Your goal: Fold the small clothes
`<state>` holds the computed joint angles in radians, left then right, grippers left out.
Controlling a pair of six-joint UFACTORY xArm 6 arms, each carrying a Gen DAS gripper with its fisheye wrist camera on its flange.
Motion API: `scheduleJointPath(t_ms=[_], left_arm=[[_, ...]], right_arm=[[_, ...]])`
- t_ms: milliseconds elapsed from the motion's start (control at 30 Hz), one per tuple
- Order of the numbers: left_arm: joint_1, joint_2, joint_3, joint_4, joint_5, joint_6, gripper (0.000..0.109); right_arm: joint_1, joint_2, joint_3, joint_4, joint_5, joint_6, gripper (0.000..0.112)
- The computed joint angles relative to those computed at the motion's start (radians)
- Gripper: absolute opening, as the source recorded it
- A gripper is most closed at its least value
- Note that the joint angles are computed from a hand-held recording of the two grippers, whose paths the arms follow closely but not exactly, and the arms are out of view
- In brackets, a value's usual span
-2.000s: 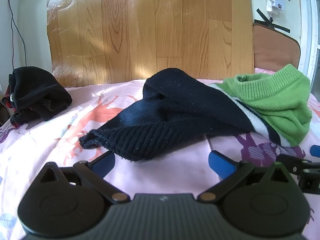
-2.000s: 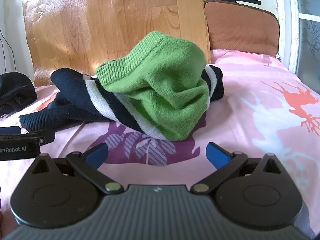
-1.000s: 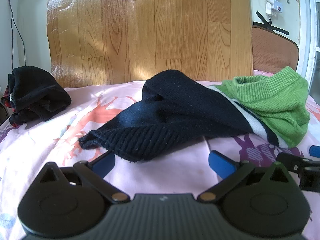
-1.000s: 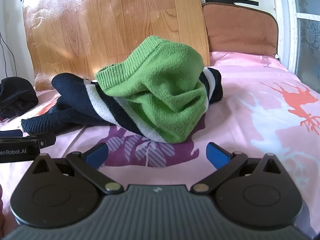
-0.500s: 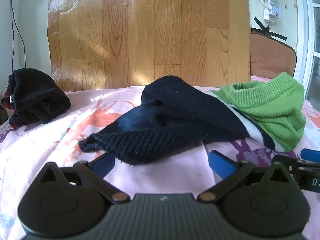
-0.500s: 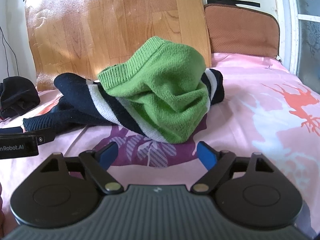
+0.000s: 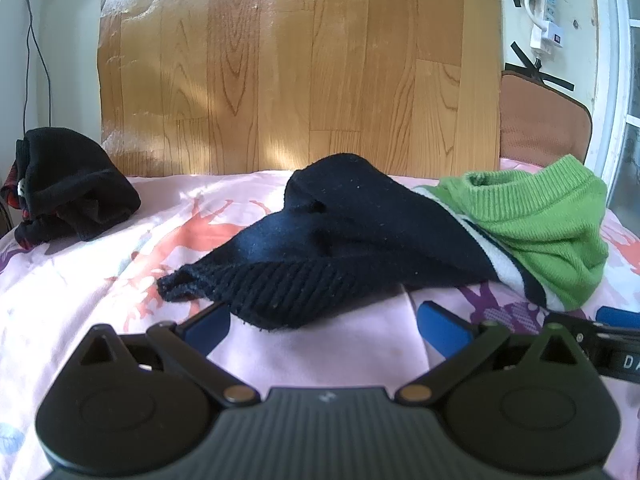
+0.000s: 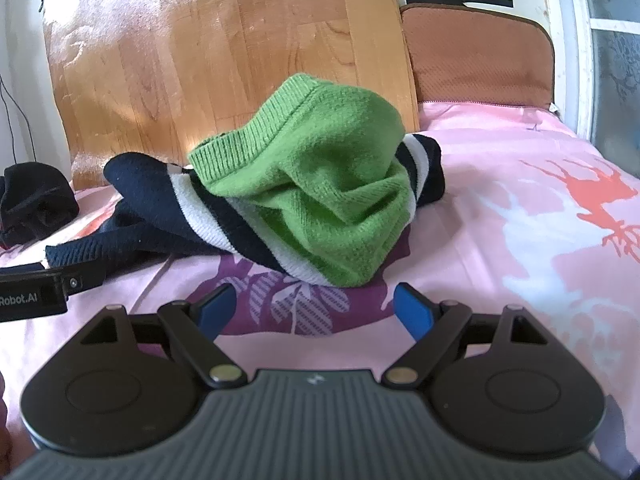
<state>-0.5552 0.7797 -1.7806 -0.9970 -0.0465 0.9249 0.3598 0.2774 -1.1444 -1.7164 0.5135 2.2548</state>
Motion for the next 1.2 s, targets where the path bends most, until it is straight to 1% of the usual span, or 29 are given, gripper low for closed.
scheduleJointPath(t_ms=[500, 600, 700, 867, 1000, 1033, 1100, 1133, 1200], left_arm=[[0.0, 0.003, -0.004, -0.009, 0.0, 0.005, 0.103], [-0.001, 0.006, -0.01, -0.029, 0.0, 0.023, 0.103], [-0.003, 0.007, -0.018, -0.078, -0.001, 0.069, 0.103], [-0.006, 0.005, -0.028, -0.161, 0.001, 0.143, 0.103], [-0.002, 0.005, -0.032, -0.176, 0.006, 0.141, 0.103], [0.0, 0.006, -0.035, -0.184, 0.005, 0.137, 0.103], [0.006, 0.005, -0.039, -0.21, 0.01, 0.136, 0.103], [0.01, 0.006, -0.04, -0.207, 0.015, 0.121, 0.103], [0.021, 0.007, -0.037, -0.149, 0.025, 0.041, 0.103]], right_arm=[[0.004, -0.013, 0.016, -0.091, 0.006, 0.085, 0.088], [0.006, -0.015, 0.018, -0.101, 0.01, 0.093, 0.088], [0.007, -0.015, 0.018, -0.107, 0.012, 0.095, 0.087], [0.006, -0.012, 0.016, -0.104, 0.008, 0.086, 0.078], [0.005, -0.011, 0.013, -0.117, -0.007, 0.08, 0.065], [0.002, -0.013, 0.012, -0.135, -0.021, 0.086, 0.06], [-0.004, -0.026, 0.015, -0.216, -0.063, 0.13, 0.054], [-0.003, -0.036, 0.017, -0.256, -0.073, 0.148, 0.053], [0.01, -0.066, 0.023, -0.341, -0.051, 0.159, 0.053]])
